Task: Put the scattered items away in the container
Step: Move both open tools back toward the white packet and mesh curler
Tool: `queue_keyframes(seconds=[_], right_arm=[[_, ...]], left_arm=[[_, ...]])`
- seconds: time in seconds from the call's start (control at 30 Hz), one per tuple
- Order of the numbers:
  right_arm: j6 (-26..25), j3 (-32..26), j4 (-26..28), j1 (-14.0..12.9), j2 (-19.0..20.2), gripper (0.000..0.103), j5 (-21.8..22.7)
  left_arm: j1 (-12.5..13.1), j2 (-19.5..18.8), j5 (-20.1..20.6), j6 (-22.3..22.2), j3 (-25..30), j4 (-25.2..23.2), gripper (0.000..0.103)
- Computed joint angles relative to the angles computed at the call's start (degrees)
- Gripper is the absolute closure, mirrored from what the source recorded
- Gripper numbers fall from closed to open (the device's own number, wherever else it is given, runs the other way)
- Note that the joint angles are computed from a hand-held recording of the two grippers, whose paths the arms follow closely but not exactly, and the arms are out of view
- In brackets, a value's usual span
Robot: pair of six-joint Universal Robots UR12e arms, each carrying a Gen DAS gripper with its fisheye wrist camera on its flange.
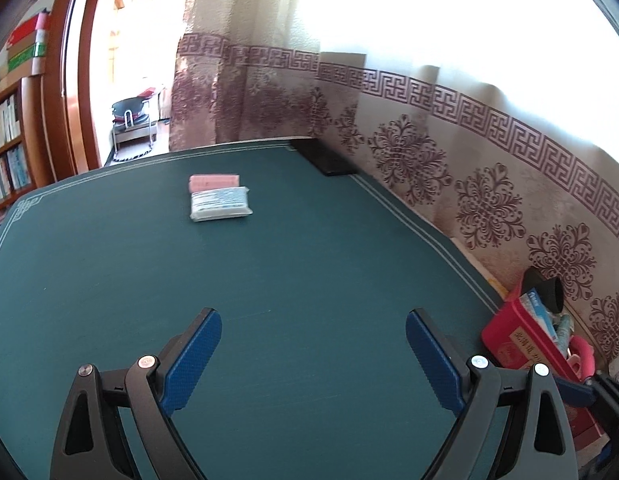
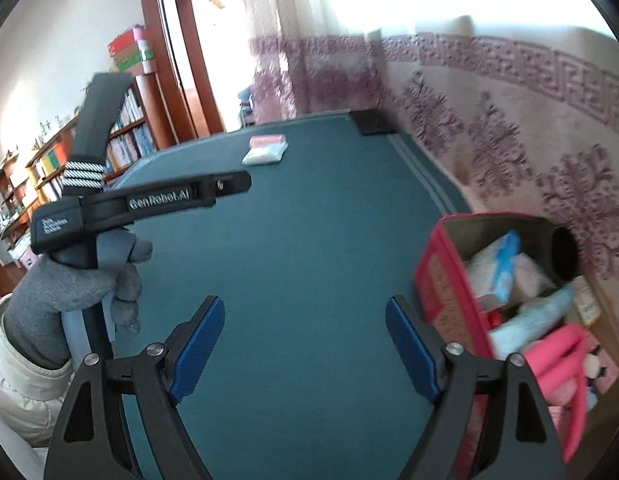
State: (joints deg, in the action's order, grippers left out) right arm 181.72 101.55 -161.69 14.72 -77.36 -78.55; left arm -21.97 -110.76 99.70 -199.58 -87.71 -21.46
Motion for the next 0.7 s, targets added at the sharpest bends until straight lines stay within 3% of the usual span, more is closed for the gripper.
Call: queue_keyframes(seconds=[0.47,0.7], right_arm=[[1.4,-6.25,8.85,0.53,5.62,0.017,1.19],[0.99,-8.19,9.49,0.64,7.4,0.017,3.41]], left_arm=[[2.27,-0.62,-0.75,-2.95,0.11,-4.51,0.008],[3.93,-2.87,0.06,-2.91,3.4,-8.07,0.008]])
